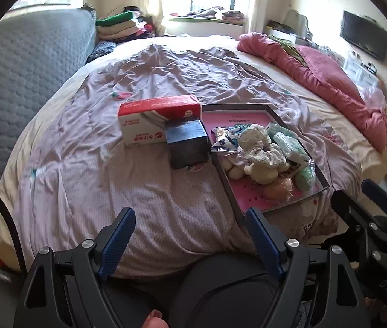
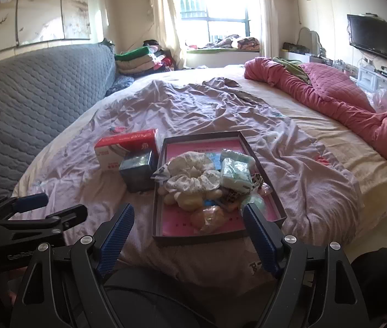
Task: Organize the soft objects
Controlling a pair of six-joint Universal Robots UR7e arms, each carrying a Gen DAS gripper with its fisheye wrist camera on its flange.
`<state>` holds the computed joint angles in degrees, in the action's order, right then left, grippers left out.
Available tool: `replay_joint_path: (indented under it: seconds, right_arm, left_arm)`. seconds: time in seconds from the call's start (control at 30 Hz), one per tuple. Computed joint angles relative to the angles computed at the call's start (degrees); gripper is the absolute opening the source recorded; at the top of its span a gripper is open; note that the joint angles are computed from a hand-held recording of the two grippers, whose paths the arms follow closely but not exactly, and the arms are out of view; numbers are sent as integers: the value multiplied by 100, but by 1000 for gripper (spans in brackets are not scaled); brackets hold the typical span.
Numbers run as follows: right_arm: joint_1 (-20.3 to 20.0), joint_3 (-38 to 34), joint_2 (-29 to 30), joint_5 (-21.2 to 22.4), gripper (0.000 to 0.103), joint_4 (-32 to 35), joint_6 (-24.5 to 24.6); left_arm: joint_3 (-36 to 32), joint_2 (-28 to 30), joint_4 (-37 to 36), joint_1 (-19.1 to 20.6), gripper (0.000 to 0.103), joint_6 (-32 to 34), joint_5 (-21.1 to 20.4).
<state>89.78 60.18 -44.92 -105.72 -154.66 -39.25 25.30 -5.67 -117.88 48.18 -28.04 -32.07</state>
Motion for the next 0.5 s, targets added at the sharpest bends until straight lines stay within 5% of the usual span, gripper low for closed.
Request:
replay_joint_path:
  seconds: [0.5]
  right_arm:
    - [-47, 103, -26, 8, 83, 95, 67]
  left_arm:
    - [122, -12, 122, 26, 82, -84, -7]
